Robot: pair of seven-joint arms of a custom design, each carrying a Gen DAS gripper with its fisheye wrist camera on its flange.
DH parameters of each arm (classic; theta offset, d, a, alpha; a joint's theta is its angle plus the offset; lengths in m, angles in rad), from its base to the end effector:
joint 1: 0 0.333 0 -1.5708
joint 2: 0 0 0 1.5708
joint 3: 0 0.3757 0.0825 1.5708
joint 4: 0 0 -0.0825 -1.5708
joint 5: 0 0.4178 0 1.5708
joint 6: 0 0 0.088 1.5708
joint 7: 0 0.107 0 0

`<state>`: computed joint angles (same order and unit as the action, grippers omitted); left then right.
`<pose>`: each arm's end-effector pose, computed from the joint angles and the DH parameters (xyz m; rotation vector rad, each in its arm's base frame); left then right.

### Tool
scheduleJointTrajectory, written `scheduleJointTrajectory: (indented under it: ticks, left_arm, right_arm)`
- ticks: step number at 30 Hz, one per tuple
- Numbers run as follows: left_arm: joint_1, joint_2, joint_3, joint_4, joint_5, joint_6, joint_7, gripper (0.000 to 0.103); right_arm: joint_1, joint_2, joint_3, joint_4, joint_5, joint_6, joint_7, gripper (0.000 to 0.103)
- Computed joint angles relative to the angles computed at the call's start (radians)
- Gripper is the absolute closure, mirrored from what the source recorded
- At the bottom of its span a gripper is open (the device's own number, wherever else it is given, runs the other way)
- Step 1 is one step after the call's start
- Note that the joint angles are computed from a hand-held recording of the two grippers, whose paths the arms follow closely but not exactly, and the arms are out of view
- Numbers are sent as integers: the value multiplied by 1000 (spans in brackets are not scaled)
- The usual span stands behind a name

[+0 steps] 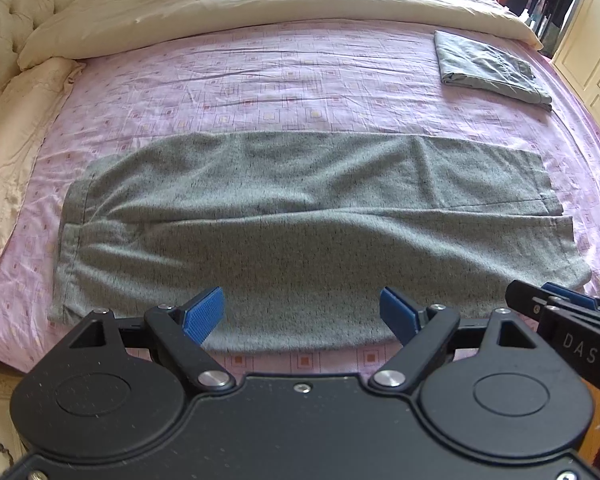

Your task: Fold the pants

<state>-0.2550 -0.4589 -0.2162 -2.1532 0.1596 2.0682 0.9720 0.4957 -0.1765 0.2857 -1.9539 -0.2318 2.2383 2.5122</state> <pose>0.4010 -0.2194 0.6650 -2.0453 1.8857 -0.4037 0.3999 0.4061 0.6524 -1.8309 1.9262 -0.3073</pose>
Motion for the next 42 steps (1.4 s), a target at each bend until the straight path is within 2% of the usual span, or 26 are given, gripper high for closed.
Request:
scheduleJointTrajectory:
  ticks: [6,17,23,28,31,35,37,42]
  left_arm:
    - [14,33,40,17,0,45,90,18]
    - [52,70,71,2,-16,162,233,18]
    - [51,56,93,-55,-77,275,288,18]
    - [59,63,83,-61,-105,309,266,18]
    - [70,80,57,-49,-79,305,215,18]
    - [57,129,31,-3,-62,232,182,26]
    - [54,150,13,16,-46,200,135,26]
    - [28,195,-29,49,-17,116,8,26]
  right_arm:
    - [15,81,-3,86,-26,-25,45,73]
    - [83,185,-43,197,-87,-85,151,73]
    - [98,186,-63,177,-117,-70,214,73]
    - [83,150,-65,109,-164,-38,262,73]
    - [63,114,-61,59,-228,-52,317,73]
    - [3,34,-81,-50,-169,-34,312,73]
    - [-35,-16,-94,-118,-123,-13,282,73]
    - [-123,-132,-128,-259,-39,-50,155,73]
